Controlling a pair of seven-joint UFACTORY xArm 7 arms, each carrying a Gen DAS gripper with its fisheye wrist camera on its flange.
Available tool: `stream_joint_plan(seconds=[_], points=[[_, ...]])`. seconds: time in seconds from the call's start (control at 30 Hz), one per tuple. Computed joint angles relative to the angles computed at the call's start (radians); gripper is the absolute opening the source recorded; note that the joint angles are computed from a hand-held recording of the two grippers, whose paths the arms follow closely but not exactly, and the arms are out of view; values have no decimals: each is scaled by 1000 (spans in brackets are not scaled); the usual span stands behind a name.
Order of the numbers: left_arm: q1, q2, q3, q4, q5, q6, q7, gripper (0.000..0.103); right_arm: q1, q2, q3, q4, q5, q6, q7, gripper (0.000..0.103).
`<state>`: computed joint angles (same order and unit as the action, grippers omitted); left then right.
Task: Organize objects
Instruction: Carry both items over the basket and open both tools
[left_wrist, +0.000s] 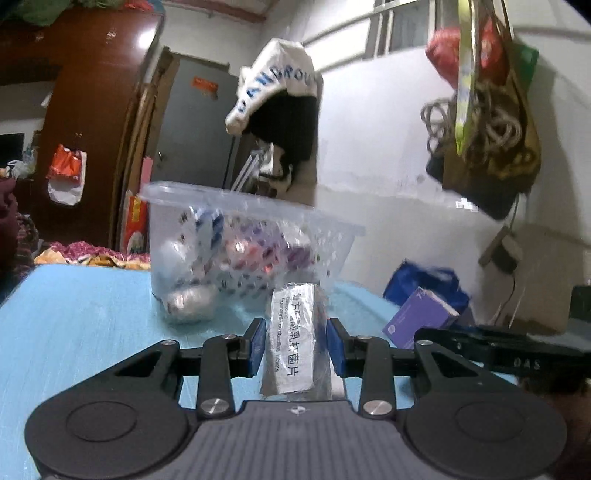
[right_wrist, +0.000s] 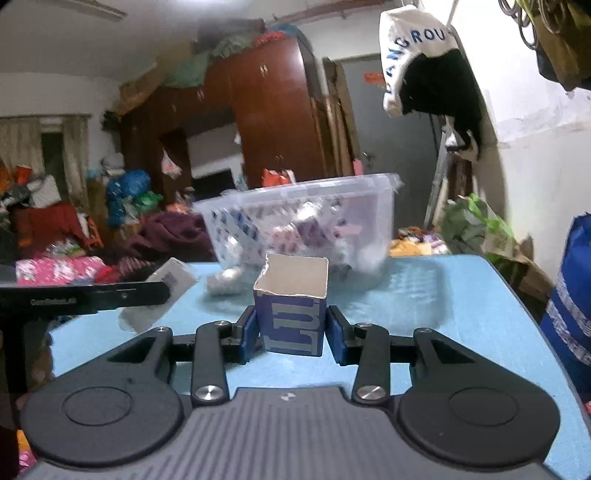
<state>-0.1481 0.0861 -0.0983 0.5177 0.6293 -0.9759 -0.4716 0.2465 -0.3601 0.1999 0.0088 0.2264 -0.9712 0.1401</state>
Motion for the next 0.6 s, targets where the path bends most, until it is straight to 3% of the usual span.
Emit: stream_joint_plan(seconds=[0.1,0.17,0.23,0.33,0.43,0.47,0.57,0.6], points=[[4,-26,1,57,-10,-3,-28,40,-17,-24,38,50,40,-10,-85,43],[3,-37,3,171,4,70,-90,40,-48,-33,17,120,-18,2,-132,43],[-4,-12,-3,333,22,200,-146,40,-31,-35,-54,230,-80,86,-176,43],[21,84,-35,605,172,417,-329,40,-150,50,63,452,58,237,-370,43],[65,173,-112,775,264,583,-431,40,-125,139,-28,603,3,383,-347,43],[61,191,-123,799,253,619,-406,40,-143,171,-10,640,40,400,-387,43],[-60,223,-33,836,119,690,-272,40,-144,235,-18,720,88,465,-433,43],[-108,234,12,847,72,698,-240,40,-135,249,-44,731,56,477,-401,43]])
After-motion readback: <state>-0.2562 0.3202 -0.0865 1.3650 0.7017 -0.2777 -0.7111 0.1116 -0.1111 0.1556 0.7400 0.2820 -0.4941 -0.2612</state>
